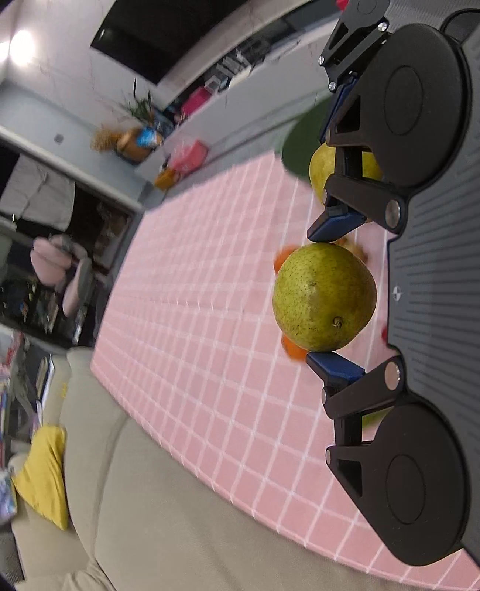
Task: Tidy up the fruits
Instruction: 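Carry both fruits over the green colander and open both tools to drop them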
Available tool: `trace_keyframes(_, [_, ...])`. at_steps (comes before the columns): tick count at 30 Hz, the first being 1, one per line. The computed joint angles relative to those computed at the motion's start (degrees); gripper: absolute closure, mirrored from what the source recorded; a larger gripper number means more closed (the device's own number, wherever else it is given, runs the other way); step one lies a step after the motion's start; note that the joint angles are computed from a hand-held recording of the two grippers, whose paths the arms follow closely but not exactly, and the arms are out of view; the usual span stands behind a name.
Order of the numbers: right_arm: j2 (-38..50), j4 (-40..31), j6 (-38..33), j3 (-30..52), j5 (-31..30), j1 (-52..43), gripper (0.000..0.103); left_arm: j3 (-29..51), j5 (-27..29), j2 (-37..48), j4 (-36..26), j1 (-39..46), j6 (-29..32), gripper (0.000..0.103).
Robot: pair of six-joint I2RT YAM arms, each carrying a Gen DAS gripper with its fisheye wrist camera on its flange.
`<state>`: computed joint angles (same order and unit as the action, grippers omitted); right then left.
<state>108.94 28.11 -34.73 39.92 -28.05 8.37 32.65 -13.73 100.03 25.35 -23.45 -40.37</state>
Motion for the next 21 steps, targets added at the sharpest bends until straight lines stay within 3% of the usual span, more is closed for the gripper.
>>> trace_keyframes(8, [-2.42, -17.00, -4.03, 7.39, -4.64, -11.59, 0.041, 13.19, 5.51, 4.16, -9.34, -4.68, 4.85, 0.028])
trace_keyframes(14, [3.86, -31.21, -11.76, 18.91, -3.83, -16.89, 0.041, 28.02, 11.19, 14.71, -17.59, -5.34, 8.54, 0.028])
trace_keyframes(21, [14.79, -43.70, -16.07, 32.61, -0.61, -17.98, 0.041, 39.35, 14.68, 24.56, -23.71, -5.46, 10.85, 0.028])
